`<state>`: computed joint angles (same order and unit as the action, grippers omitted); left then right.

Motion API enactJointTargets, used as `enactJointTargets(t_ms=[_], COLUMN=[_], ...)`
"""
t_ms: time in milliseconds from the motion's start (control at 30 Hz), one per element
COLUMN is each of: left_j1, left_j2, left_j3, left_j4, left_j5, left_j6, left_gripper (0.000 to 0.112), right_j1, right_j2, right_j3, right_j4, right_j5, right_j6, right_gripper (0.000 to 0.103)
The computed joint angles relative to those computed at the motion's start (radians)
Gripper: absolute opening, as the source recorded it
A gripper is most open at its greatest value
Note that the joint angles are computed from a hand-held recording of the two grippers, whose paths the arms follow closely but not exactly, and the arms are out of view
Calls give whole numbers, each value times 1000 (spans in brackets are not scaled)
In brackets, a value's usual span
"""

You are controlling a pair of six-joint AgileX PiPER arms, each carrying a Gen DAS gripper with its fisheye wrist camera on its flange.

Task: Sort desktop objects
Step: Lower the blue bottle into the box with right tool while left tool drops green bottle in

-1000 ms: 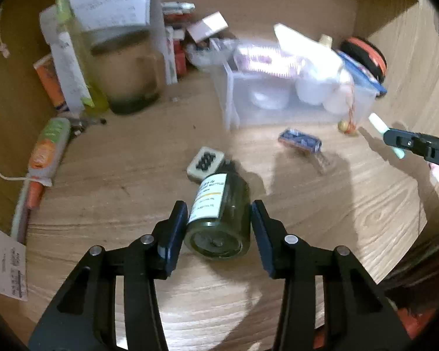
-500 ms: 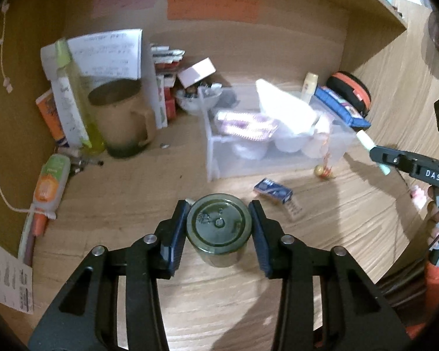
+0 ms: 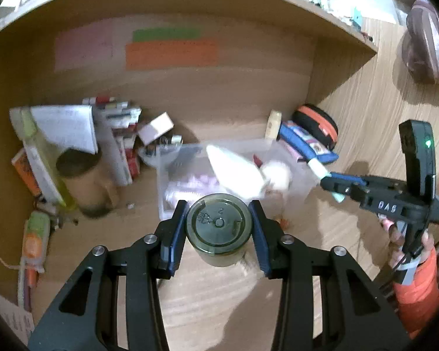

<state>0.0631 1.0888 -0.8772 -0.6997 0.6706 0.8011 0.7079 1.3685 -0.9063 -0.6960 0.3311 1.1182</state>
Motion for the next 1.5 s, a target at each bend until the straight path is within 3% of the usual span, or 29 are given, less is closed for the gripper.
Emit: enactJointTargets(t_ms=[333,500,633,900,1033,1200,1233,1300,1433,1500], left_j1=[-61,-56,-79,-87,-113,-113,-114,-120,-129,-135], left_j2=[110,202,289,517,582,613,615,607,565,547], left_j3=[-115,-169,-222,-407,-447,-461,-464,-453,-408,-393], left_j4=[34,7,64,126,179,176,177,192,203,230], left_j5=[-67,-70,-110,-74,-72,-36,-30,-42,-75,-89], left_j6=[-60,-56,-118,-208,-246,-222,-218,-224,-218,-241], left_gripper=[41,41,41,41,41,42,44,59,64,72], right_j1=[-55,-88,-109,-149,-149,-124,-117,-101,-82,-72], right_j2=[74,160,240,344,356,358,358,355,334,328], right_j3=[-78,-144,-209,-281,-286,-290,-291,-293,-282,-282], right_j4=[103,303,420,681,673,490,449,349,209,151], right_j5=[-50,-77,-73,-66,-62,-49,-43,-23,1,15], right_j6=[-153,-368,-493,-752,-753,-590,-549,-454,-313,-252], right_gripper=[23,23,23,23,23,23,23,26,33,36])
